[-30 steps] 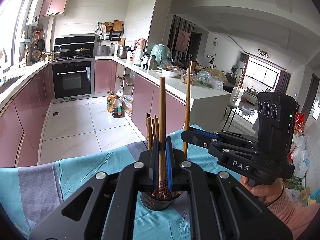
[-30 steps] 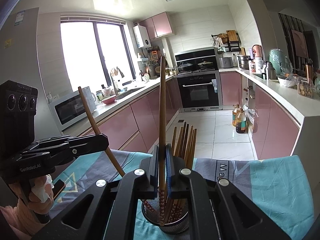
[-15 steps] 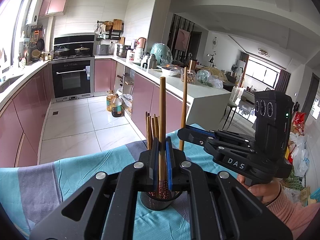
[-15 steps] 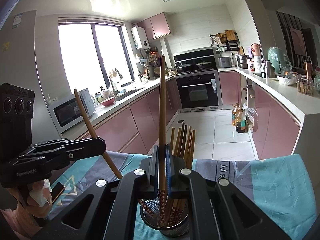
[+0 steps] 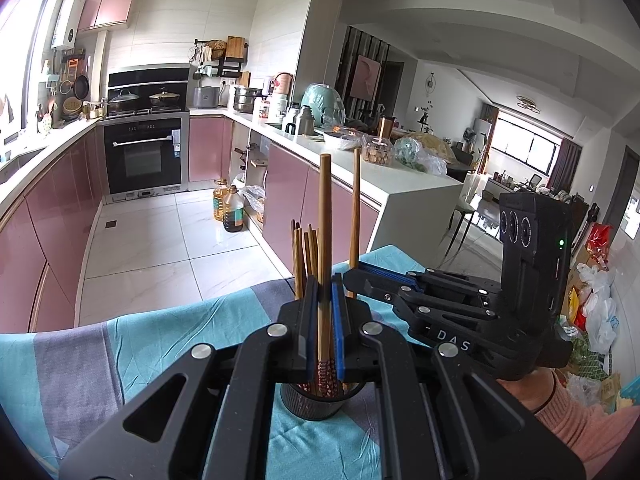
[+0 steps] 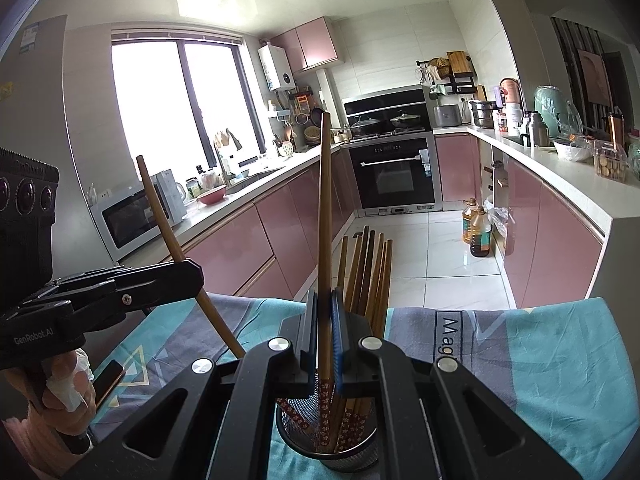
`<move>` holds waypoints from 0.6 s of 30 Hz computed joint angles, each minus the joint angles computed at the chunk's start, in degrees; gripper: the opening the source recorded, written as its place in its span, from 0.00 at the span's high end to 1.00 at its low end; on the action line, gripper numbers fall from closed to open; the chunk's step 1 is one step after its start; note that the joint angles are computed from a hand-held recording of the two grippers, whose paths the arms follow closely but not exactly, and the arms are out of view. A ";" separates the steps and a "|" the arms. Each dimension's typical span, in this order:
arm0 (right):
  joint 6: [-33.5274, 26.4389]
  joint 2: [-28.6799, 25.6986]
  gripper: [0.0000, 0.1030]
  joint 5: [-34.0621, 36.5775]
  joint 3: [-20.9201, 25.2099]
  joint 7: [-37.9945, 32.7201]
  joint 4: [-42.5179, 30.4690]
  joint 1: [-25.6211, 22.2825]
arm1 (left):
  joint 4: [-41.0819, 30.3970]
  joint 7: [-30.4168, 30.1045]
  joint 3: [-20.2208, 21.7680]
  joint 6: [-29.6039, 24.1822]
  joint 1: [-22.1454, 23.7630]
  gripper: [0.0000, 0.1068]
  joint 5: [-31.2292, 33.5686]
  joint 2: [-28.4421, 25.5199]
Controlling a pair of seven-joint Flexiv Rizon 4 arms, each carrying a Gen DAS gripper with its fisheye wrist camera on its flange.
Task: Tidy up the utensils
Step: 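Push the left tool's chopstick down into the cup while the right tool pushes its own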
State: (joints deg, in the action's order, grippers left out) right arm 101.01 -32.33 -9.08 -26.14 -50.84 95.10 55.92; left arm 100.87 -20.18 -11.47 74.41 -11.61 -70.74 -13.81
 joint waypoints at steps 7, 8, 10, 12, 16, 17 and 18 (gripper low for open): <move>0.00 -0.28 0.94 0.01 0.70 0.14 -0.13 -0.69 | -0.56 -1.01 0.07 -0.53 0.26 0.93 1.16 -0.44; -0.07 -0.30 0.94 0.00 0.85 0.15 -0.14 -0.78 | -0.50 -1.00 0.02 -0.54 0.32 0.93 1.18 -0.40; 0.06 -0.25 0.94 0.06 0.83 0.12 0.13 -0.74 | -0.48 -1.07 -0.04 -0.65 0.41 0.93 1.23 -0.42; 0.23 -0.13 0.94 0.27 0.38 0.14 0.54 -0.23 | -0.57 -1.22 -0.02 -0.80 0.52 0.93 1.48 -0.49; 0.11 -0.24 0.94 0.37 0.65 0.03 0.32 -0.48 | -0.54 -1.26 -0.10 -0.95 0.62 0.93 1.52 -0.58; 0.05 -0.22 0.94 0.35 0.79 0.01 0.31 -0.57 | -0.40 -0.98 -0.22 -0.73 0.58 0.93 1.25 -0.63; 0.03 -0.22 0.94 0.35 0.85 0.04 0.31 -0.61 | -0.44 -1.16 -0.23 -0.62 0.49 0.93 1.43 -0.75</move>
